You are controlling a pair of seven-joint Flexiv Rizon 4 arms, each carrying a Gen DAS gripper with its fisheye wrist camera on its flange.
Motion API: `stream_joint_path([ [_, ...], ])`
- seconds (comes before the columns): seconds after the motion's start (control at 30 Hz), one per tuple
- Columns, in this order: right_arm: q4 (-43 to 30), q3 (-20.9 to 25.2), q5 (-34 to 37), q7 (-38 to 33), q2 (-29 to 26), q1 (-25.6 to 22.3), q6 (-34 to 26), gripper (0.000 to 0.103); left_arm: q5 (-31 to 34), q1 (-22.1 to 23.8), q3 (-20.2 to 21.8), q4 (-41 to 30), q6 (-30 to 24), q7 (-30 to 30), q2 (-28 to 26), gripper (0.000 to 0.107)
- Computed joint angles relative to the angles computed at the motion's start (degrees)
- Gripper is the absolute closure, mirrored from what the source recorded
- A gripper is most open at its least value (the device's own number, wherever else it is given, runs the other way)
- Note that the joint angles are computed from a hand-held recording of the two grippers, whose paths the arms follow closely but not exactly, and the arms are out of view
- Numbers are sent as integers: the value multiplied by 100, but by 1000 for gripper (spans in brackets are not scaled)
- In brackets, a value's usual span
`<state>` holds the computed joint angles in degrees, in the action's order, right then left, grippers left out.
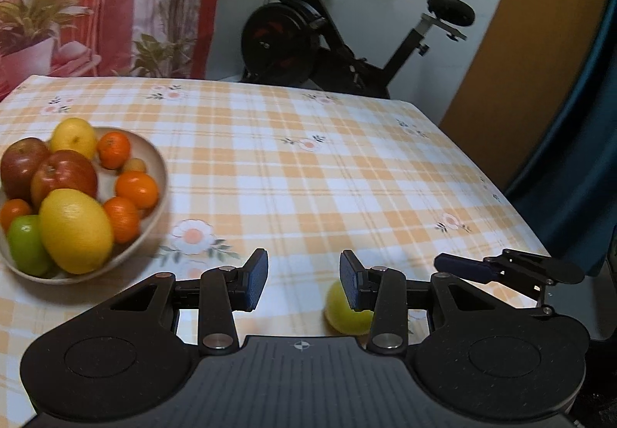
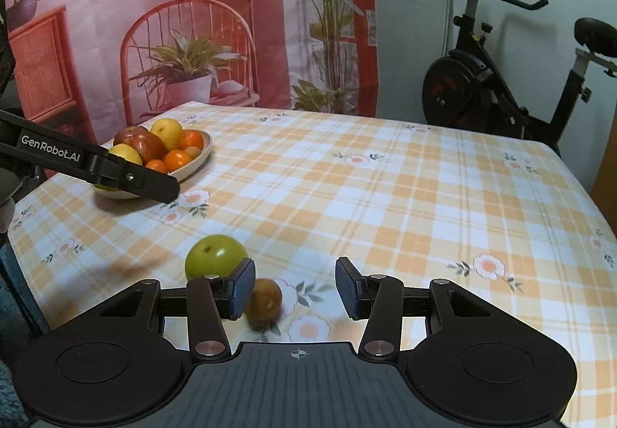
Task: Organize fruits
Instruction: 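Close the right gripper on the small brown kiwi while the left gripper moves to the green apple, then close the left gripper on the green apple while the right gripper holds the kiwi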
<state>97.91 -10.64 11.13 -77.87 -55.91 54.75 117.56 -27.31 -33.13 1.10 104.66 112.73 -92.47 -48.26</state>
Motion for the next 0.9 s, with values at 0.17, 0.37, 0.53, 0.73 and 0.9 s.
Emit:
stream_joint_path([
  [0.17,110,372,-371,-47,62,-306,4,61,-73,-115,97,-91,-108,14,-47,64],
  [0.37,37,668,-849,-38,21,-584,-142,65,-108,-165,167,-87,-200,-32,-41,64],
  [0.53,-38,827,-1171,29,-26,-772,-253,68,-85,-164,187,-91,-232,-90,-39,64],
  [0.73,-112,998,-1440,156,-82,-985,-304,79,-16,-127,160,-93,-246,-147,-44,64],
  [0.9,-93,1038,-1529,209,-105,-1045,-184,79,103,10,23,-82,-248,-206,-35,63],
])
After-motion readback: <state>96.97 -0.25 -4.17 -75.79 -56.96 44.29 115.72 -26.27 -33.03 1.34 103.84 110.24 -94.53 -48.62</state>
